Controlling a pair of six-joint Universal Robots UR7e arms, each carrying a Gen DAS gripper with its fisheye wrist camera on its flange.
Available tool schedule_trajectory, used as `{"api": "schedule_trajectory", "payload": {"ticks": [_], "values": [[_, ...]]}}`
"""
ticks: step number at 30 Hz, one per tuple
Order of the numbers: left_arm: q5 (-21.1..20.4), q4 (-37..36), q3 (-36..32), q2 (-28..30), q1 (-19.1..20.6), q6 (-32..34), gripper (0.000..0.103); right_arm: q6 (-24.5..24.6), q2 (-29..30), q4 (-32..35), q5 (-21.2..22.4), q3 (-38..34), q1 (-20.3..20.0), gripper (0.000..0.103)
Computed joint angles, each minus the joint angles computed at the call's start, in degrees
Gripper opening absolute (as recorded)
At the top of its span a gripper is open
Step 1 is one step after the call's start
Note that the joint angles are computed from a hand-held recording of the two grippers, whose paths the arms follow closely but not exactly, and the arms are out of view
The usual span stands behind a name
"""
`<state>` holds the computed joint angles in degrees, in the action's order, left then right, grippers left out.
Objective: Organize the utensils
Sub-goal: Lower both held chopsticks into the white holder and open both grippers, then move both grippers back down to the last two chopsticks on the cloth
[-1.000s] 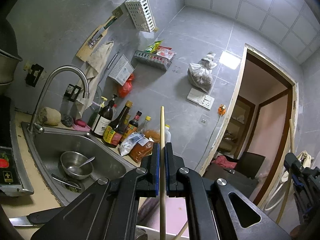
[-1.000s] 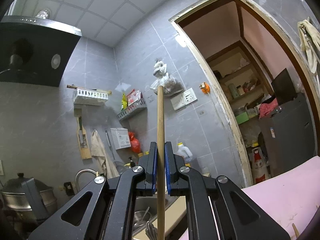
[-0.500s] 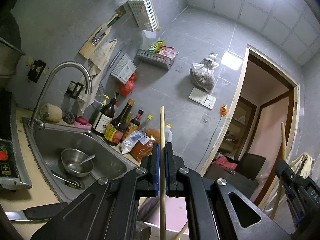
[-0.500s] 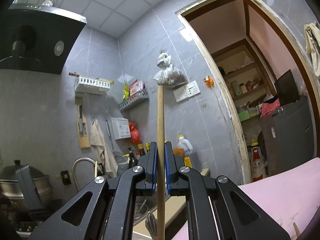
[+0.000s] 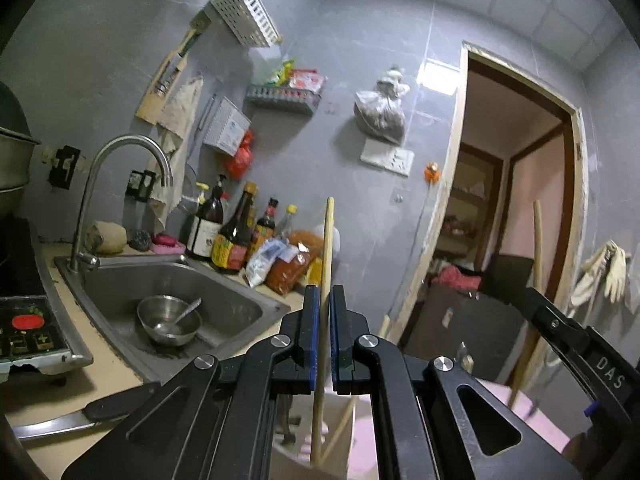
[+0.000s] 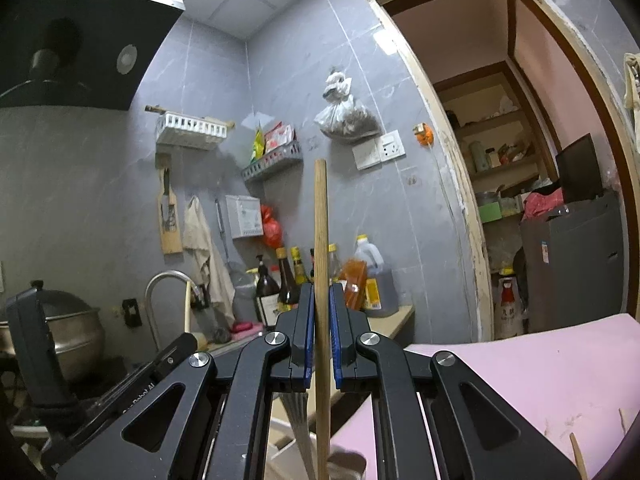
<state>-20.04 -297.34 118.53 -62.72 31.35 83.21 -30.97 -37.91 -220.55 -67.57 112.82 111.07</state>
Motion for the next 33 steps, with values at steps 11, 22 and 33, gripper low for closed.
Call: {"api": "schedule_trajectory", "payload": {"ticks": [11,22,33], "values": [[9.72,9.63,1.85,0.08,-2.07,-7.89,0.004,-3.79,-3.02,5.67,-2.44,3.06,-0.34,0.007],[11.64,4.78,-0.02,-0.92,-5.90,-1.69,0.029,-4.17,-6.76,6.91,0.34,5.54,-1.70,0.029],[10.12,14.15,-1.28,4.01,-9.34,-10.52,0.062,-7.55,-15.60,7.36,4.79,10.44,-6.28,0.087]]}}
